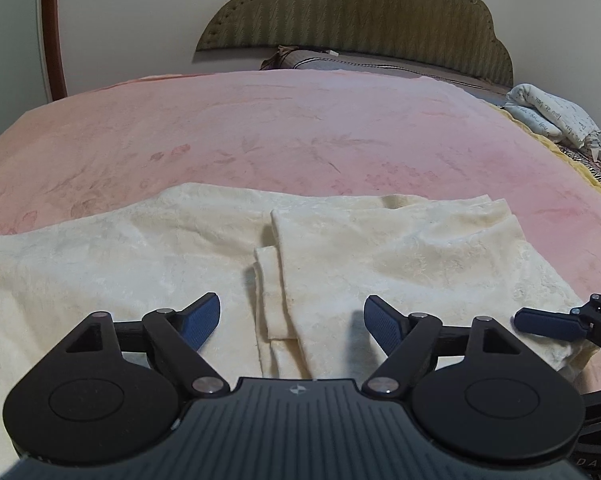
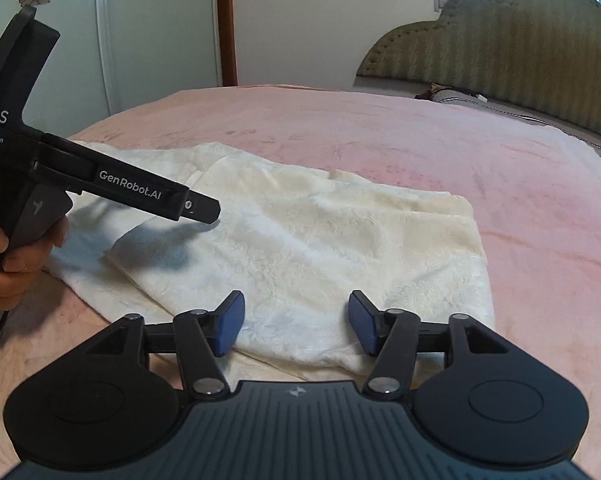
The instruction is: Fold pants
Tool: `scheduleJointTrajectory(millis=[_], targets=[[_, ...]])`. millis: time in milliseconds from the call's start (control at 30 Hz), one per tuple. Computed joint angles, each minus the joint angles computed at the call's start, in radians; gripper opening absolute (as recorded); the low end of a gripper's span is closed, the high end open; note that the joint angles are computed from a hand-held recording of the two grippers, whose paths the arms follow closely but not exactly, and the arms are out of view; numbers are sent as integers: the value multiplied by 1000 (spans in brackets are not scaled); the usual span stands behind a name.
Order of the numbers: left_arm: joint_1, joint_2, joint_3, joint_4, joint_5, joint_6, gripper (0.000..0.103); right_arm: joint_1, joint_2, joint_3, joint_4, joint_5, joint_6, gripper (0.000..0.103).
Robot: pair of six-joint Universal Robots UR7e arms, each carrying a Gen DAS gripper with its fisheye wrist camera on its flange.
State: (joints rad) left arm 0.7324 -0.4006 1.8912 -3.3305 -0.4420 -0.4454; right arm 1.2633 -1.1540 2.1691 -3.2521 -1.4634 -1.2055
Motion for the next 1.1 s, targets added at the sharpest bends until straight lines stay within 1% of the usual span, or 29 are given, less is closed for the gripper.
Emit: scheduleJointTrajectory(millis=[100, 167, 233, 267, 300, 367, 433, 467, 533, 567, 600, 667, 733, 967, 1100], targets=[[2, 1, 1, 13, 7, -14, 81, -3, -3, 2, -2, 17, 13, 58], [1, 4, -1, 15, 11, -17, 81, -6, -2, -5, 4, 51, 36, 58], [-1, 7, -3, 16, 20, -20, 81, -5, 0, -9, -1, 86, 59, 65], [-1, 10, -5, 16, 27, -20, 81, -1, 5, -17, 0, 99, 78, 73], [-2, 11, -6, 18, 33, -21, 81, 4, 13, -29, 2, 112, 99, 76], [-5, 11, -3, 26, 52, -32, 81, 13, 36, -51, -9, 128, 130, 77], [-8, 9, 1, 35, 79, -49, 82, 33, 69, -88, -4, 98, 167, 81], [-10, 9, 4, 37, 96, -58, 82, 41, 90, -103, -16, 76, 182, 85], [-10, 5, 13, 40, 126, -84, 82, 54, 133, -127, -49, 27, 195, 98], [-10, -1, 22, 44, 138, -106, 83, 65, 156, -142, -63, -27, 204, 103], [-8, -8, 30, 48, 142, -125, 83, 74, 181, -151, -90, -76, 200, 103], [-3, -25, 48, 51, 141, -158, 84, 73, 196, -134, -150, -84, 161, 103], [-1, -39, 62, 60, 141, -191, 84, 76, 199, -132, -160, -96, 151, 103], [-13, -54, 86, 65, 167, -248, 85, 72, 193, -121, -163, -93, 150, 103], [-17, -69, 92, 82, 147, -296, 85, 73, 193, -121, -162, -93, 150, 103]])
